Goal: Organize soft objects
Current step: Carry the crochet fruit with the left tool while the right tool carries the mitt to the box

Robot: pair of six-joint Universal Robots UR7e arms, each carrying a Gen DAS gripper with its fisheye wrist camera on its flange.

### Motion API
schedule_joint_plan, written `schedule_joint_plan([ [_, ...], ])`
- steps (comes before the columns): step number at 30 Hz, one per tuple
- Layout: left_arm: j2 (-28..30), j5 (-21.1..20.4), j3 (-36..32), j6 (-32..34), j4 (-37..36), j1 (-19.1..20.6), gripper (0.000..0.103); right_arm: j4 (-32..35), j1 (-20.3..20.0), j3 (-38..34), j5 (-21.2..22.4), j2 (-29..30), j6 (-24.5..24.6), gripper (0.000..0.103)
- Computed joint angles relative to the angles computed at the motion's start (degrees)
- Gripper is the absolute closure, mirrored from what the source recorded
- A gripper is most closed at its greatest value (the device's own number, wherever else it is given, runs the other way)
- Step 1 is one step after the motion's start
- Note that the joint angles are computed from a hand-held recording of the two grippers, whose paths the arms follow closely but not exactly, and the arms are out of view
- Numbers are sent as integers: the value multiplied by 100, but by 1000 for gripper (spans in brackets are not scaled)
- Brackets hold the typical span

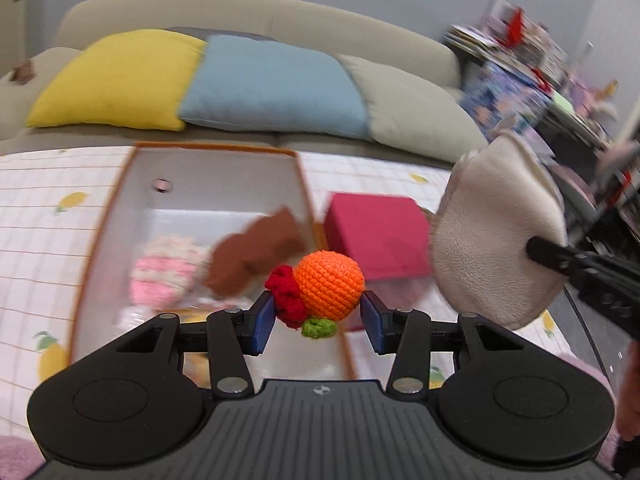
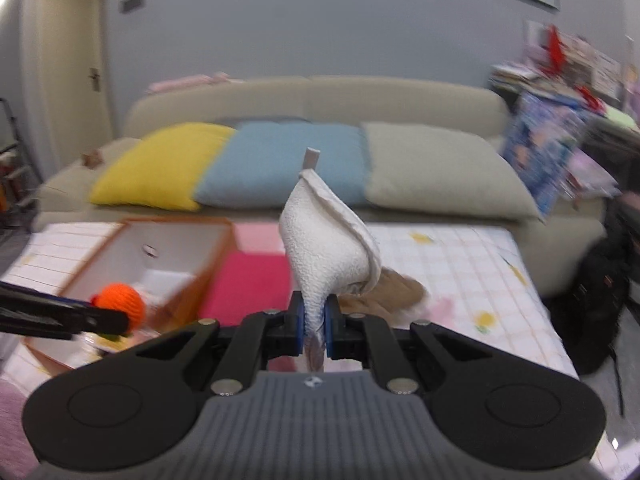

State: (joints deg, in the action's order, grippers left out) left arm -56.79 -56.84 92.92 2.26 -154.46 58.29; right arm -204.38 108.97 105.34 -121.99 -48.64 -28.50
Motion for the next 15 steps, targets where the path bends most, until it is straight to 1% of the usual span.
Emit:
schedule_joint_plan([
  [3,-11,141,-38,140,-210,71,50,424,82,-310,374,118,0,96],
  [7,20,246,-174,499,-381,180,50,881,185,-916,635,518,-393,96],
  [8,65,264,-245,623,-430,208,50,1051,196,-1106,678,635,-417,96],
  [10,135,308,-344,833,-511,254,50,1527,200,-1501,769,841,-309,96],
  [13,285,386,-561,1063,-547,336,50,2167,202,-2172,730,1240,-200,96],
  [15,382,432,-706,1186,-532,387,50,2660,178,-2650,692,1511,-33,96],
])
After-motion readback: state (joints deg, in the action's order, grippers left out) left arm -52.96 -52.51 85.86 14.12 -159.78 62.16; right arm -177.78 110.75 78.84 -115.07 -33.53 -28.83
